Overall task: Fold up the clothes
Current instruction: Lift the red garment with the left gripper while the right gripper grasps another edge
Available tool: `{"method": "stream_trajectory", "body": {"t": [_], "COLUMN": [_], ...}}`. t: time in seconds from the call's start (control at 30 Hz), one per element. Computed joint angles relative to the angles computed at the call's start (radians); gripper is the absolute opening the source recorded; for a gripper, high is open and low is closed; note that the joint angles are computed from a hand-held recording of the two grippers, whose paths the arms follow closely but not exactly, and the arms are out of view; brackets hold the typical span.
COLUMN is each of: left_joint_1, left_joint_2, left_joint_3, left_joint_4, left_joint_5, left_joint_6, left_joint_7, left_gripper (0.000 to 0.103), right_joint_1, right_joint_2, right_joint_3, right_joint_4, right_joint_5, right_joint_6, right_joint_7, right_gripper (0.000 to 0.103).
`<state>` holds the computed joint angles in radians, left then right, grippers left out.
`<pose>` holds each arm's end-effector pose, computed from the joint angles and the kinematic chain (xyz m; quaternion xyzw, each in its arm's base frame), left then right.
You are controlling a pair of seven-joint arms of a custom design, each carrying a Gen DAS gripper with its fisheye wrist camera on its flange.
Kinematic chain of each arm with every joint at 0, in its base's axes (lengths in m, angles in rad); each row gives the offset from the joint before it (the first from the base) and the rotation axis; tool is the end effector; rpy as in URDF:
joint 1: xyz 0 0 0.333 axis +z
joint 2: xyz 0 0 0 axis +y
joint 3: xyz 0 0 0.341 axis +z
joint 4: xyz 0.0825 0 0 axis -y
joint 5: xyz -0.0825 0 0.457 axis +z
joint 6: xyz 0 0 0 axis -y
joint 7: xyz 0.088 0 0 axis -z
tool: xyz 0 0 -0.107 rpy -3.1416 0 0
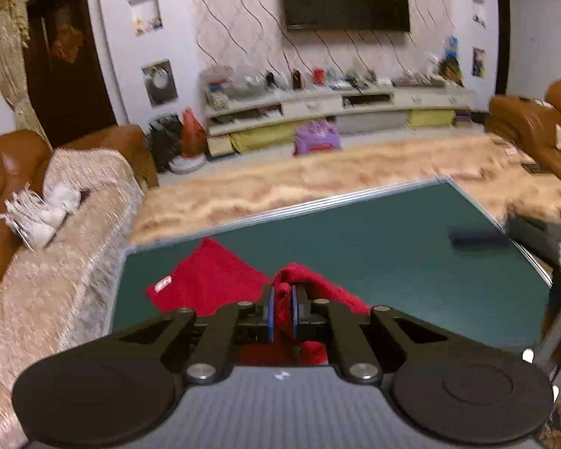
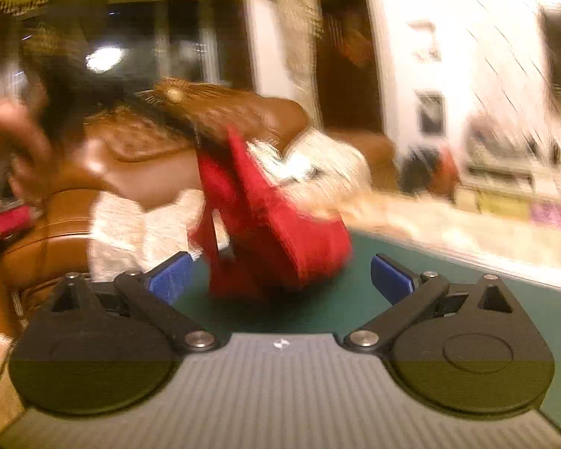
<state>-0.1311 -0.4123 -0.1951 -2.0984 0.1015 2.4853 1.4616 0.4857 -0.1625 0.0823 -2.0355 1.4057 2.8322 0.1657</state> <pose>0.5084 -0.1928 0.6914 -0.5503 0.7371 -0.2787 0.2761 0.5420 0.2893 0.5957 -0.7567 0.3086 -0.1687 0.5511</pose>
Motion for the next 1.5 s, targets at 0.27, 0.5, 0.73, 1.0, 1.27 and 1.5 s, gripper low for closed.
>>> {"method": "stream_trajectory", "body": {"t": [0.27, 0.5, 0.73, 1.0, 1.27, 1.5], "left_joint_1": [-0.042, -0.047, -0.041, -0.043, -0.07, -0.127], "left_joint_2": [-0.052, -0.042, -0.092, -0.227, -0.433, -0.594], "left_joint_3": [0.013, 0.015, 0.01, -0.003, 0.024, 0.093], "left_joint_4": [-0.103, -0.132, -0.225, -0.378, -0.542, -0.595], "left_joint_5": [-0.067, -0.082, -0.107, -0.137, -0.207, -0.29], "left_joint_6": [-0.019, -0.009, -0.001, 0.003, 0.022, -0.005], "left_joint_7": [0.02, 0.059, 0.005, -0.166, -0.329, -0.347], "left_gripper": [0.009, 0.009, 0.012, 0.01, 0.008, 0.008], "right_joint_1": [-0.041, -0.034, -0.047, -0.091, -0.123, -0.133], "right_joint_2": [0.059, 0.092, 0.112, 0.077, -0.079, -0.283], "right_joint_3": [0.006, 0.038, 0.042, -0.004, -0.069, -0.139], "right_joint_4": [0.096, 0.117, 0.121, 0.081, -0.049, -0.26], "right_joint_5": [-0.477, -0.563, -0.616, -0.401, -0.148, -0.137], "right_joint_6": [-0.252, -0.282, -0.37, -0.385, -0.231, -0.173], "right_joint_7": [0.287, 0.363, 0.502, 0.73, 0.799, 0.92], "right_gripper": [0.073, 0.064, 0.006, 0.005, 0.005, 0.005]}}
